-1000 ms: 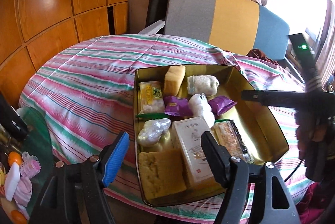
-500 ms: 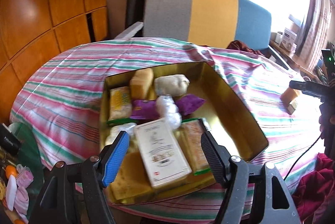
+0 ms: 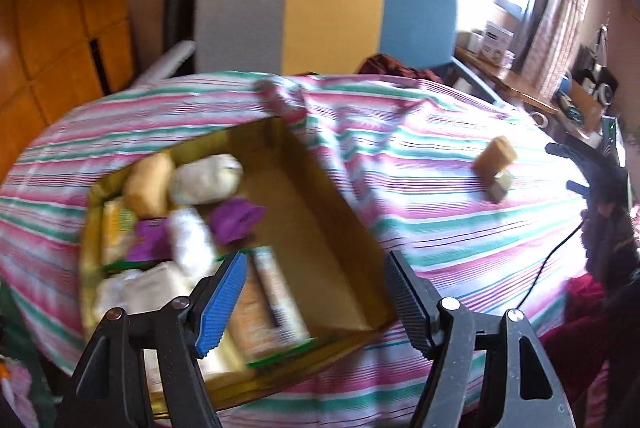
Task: Organize objects
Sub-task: 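Move both grippers back toward the yellow sponge and medicine box, then grasp the yellow sponge with the left gripper and lift it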
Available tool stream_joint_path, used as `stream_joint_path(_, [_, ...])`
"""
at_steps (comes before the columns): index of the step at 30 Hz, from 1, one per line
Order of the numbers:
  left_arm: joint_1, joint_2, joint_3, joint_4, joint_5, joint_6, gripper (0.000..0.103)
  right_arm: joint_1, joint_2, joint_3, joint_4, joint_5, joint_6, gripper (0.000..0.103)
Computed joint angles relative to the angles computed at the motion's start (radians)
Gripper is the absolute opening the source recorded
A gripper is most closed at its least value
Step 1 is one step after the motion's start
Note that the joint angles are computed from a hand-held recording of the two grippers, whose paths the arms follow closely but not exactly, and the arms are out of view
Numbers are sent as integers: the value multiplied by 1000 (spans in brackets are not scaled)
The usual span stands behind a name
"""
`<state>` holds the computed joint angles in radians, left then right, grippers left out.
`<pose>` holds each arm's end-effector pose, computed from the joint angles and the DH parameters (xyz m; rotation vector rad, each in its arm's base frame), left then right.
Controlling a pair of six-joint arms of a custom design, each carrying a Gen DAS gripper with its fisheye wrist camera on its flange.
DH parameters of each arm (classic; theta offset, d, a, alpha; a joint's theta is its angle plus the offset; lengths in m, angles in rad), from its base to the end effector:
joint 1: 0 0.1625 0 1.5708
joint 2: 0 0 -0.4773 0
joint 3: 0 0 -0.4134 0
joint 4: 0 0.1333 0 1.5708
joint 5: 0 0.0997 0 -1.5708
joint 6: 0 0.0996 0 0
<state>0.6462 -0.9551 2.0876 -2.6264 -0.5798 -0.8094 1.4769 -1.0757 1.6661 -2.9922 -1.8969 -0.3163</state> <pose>-0.3057 -0.5019 0.1158 0.1798 2.2891 -0.8888 0.0347 -0.7135 0.3624 0.0966 -2.4929 0.9914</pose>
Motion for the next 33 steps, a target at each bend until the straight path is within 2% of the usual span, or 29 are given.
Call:
stream_joint_path(6, [29, 128, -135, -62, -75, 176, 71, -41, -35, -2, 52, 75, 154, 103])
stream_joint_path(10, [56, 216, -246, -56, -116, 272, 71, -58, -46, -6, 86, 110, 222, 103])
stream_joint_path(15, [88, 325, -404, -57, -215, 395, 72, -69, -53, -4, 112, 146, 250, 103])
stream_joint_path(16, [91, 353, -444, -60, -222, 421, 72, -70, -55, -3, 117, 153, 250, 103])
stream_joint_path(18, [98, 401, -513, -70, -233, 484, 81, -74, -56, -3, 129, 169, 253, 103])
stream_joint_path(23, [115, 525, -717, -46, -272, 616, 82, -87, -64, 1, 137, 205, 281, 103])
stream_joint_path(27, [136, 624, -897, 47, -299, 639, 82, -100, -69, 1, 143, 225, 312, 103])
stream_joint_path(33, [191, 752, -1136, 217, -305, 556, 82, -112, -65, -11, 183, 243, 340, 103])
